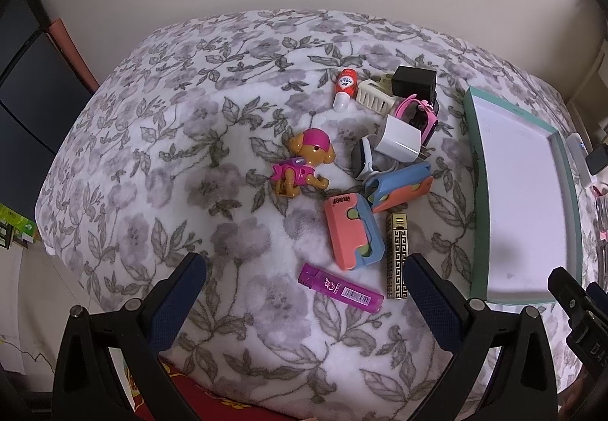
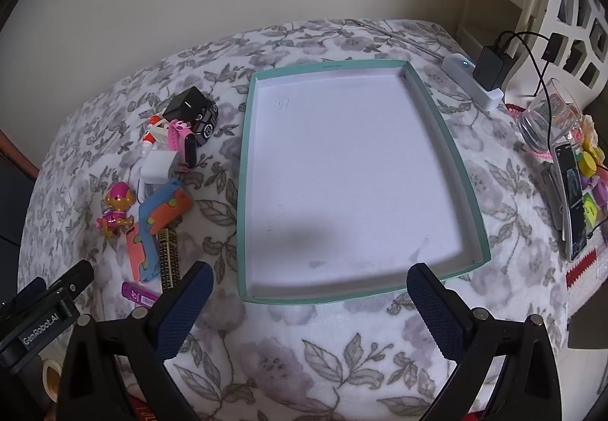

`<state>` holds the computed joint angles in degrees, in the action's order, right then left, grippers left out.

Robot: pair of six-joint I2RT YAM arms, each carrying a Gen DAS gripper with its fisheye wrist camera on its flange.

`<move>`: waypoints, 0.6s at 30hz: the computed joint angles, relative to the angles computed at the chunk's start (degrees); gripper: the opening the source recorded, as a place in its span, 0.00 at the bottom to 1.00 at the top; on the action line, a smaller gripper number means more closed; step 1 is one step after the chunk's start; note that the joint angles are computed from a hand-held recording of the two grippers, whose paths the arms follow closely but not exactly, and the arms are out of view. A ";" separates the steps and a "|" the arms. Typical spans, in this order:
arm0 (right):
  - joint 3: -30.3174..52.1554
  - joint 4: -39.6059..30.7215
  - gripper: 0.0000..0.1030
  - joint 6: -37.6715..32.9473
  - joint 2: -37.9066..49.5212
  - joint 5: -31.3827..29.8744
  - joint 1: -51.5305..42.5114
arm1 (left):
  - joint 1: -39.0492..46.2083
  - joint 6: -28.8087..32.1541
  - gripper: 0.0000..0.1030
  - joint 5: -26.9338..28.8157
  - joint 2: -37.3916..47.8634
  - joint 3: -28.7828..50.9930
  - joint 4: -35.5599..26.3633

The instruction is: Organize rigid objects

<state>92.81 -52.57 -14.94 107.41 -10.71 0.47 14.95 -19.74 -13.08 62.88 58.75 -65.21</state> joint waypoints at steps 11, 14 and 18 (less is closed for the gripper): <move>0.19 -0.18 1.00 0.00 0.10 -0.21 -0.02 | 1.65 -0.14 1.00 0.49 -0.48 -0.32 0.88; 0.14 -0.12 1.00 0.13 0.08 -0.16 0.04 | 1.86 0.04 1.00 0.66 -0.54 -0.30 1.24; 0.11 -0.08 1.00 0.22 0.07 -0.17 0.12 | 2.02 0.17 1.00 0.87 -0.59 -0.29 1.60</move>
